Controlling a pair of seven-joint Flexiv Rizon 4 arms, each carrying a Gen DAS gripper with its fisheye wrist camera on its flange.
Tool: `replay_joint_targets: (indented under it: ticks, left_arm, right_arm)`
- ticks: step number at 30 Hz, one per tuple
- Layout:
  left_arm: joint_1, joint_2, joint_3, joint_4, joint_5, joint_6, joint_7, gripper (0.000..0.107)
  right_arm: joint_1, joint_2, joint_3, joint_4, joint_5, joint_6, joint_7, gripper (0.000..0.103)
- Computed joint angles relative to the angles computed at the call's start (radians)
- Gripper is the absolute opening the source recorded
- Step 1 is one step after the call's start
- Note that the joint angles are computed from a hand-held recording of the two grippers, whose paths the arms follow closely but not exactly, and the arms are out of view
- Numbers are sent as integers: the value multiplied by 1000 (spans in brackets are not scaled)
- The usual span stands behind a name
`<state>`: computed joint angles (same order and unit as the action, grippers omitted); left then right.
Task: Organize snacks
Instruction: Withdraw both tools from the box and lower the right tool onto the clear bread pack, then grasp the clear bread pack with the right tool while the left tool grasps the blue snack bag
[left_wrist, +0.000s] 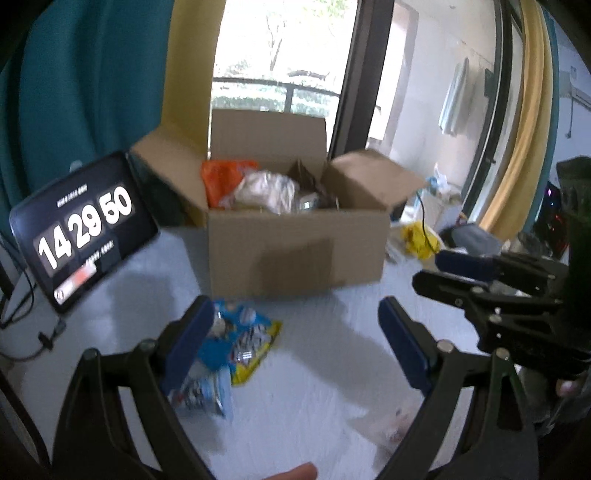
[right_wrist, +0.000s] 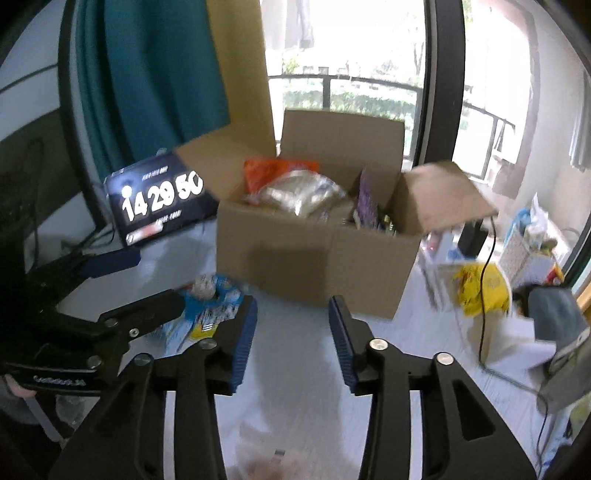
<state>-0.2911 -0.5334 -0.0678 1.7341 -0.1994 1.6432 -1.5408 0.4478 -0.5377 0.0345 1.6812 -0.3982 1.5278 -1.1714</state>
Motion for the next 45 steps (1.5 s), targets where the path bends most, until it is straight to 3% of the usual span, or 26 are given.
replay_joint_targets:
  ticks: [9,15,20,24,28,30,31,34,37,42,45]
  left_arm:
    - [18,12,-34,131,-7,-6,-20,91]
    - [38,16,-60,205,-12,4,-40,91]
    - [26,20,-53,243,-12,0,-63,91]
    - [-18,20,2,246,-2,-16,-85,91]
    - [-113,14,135,218,36,-60,-134,91]
    - [-151,14,199,203,61,-81,-170,91]
    - [-166,14,227,194,75,-90,-191,91]
    - [-192,9,297,163,117,-113,-249,92]
    - [-210,-16,359,110,153,-160,-319,92]
    - [-214,-59,404,24,220,-238,-396,91]
    - [-122,-62,301,10,221,-242,-353,91]
  right_arm:
    - [-28,15,51,131,30,-5,-31,58]
    - [-130,-8,185,170,120,-26,-95,73]
    - [-173,-5,249,205,186,-48,-137,74]
    - [-181,-12,282,207,219,-84,-185,74]
    - [-144,-26,246,208,219,-86,-193,73]
    - [-186,-35,297,188,255,-95,-229,56]
    - [-213,-43,327,175,275,-99,-252,53]
    - [-183,-43,280,167,279,-80,-247,51]
    - [-202,-61,292,135,291,-84,-260,50]
    - [-228,-82,310,91,308,-97,-294,50]
    - [-229,-97,308,62,318,-116,-304,50]
